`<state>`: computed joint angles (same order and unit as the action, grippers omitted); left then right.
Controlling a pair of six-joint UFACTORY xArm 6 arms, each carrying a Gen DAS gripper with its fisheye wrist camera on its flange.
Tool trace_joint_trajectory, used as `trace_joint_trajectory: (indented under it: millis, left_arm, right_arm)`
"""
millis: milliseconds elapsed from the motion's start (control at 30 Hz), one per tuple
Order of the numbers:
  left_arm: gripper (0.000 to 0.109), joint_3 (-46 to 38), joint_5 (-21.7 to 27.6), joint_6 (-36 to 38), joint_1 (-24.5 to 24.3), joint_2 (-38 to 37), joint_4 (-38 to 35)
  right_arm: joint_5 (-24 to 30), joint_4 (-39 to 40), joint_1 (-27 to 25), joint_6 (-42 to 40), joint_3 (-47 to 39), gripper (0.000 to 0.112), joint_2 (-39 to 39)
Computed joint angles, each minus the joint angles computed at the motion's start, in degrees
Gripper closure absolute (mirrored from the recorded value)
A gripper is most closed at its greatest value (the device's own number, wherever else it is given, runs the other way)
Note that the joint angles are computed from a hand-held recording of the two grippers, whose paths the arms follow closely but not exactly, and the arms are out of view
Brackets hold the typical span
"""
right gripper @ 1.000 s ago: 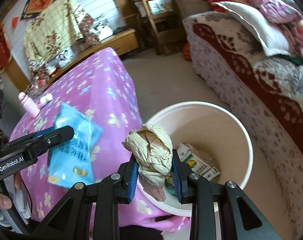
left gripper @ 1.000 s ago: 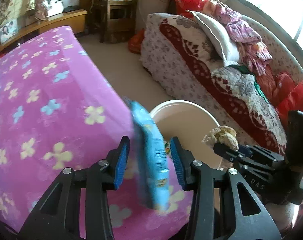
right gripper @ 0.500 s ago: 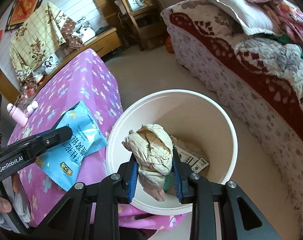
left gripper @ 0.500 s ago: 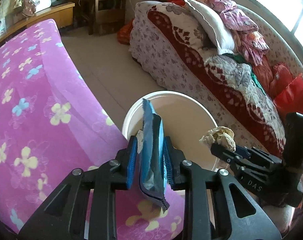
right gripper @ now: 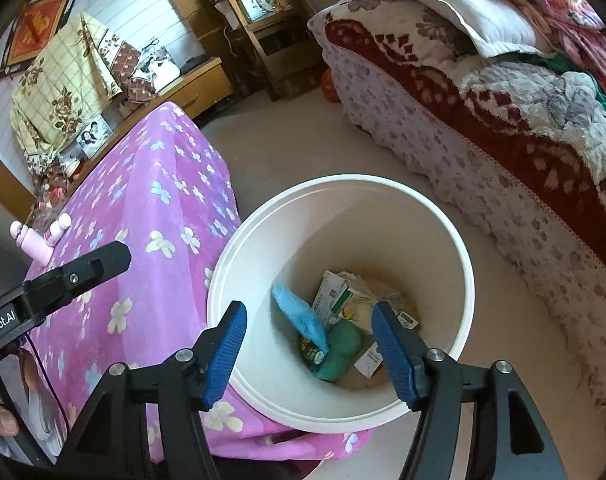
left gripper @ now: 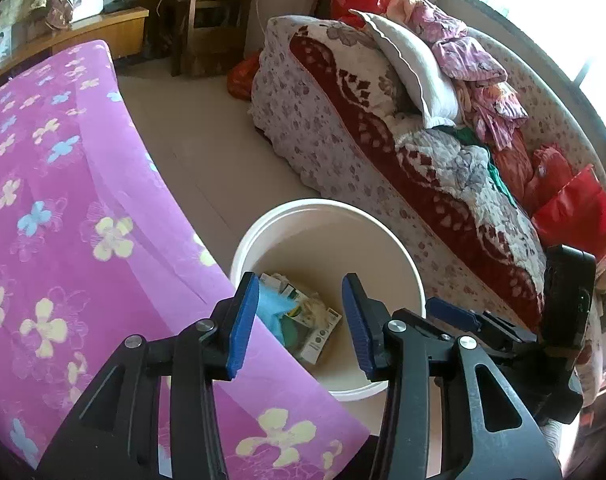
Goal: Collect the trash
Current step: 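Open both tools to drop the paper ball and packet into the bucket, then move both tools back over the remaining trash on the table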
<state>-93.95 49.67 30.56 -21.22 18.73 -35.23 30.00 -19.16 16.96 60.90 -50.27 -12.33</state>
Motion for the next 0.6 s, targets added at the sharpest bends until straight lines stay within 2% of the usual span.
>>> trace_joint_trajectory:
  millis: [200,333,600]
  left_arm:
    - [0.063,2.5,-2.5,1.7,0.8,-2.0,-0.8]
    - [0.048,3.3,-3.0,2.7,1.7,-2.6,-1.5]
    - [0.048,5.4,-3.3,3.5,4.7,-4.6,-1.0]
  right_arm:
    - [1.3,-0.7,1.3,-0.2,-2.4,0.05,1.5]
    - [2.2,-1.2,2.3,-0.2,-4.1,0.049,2.5]
    - [4.4,-2.4,4.9,-0.6,-9.1,0.047,5.6]
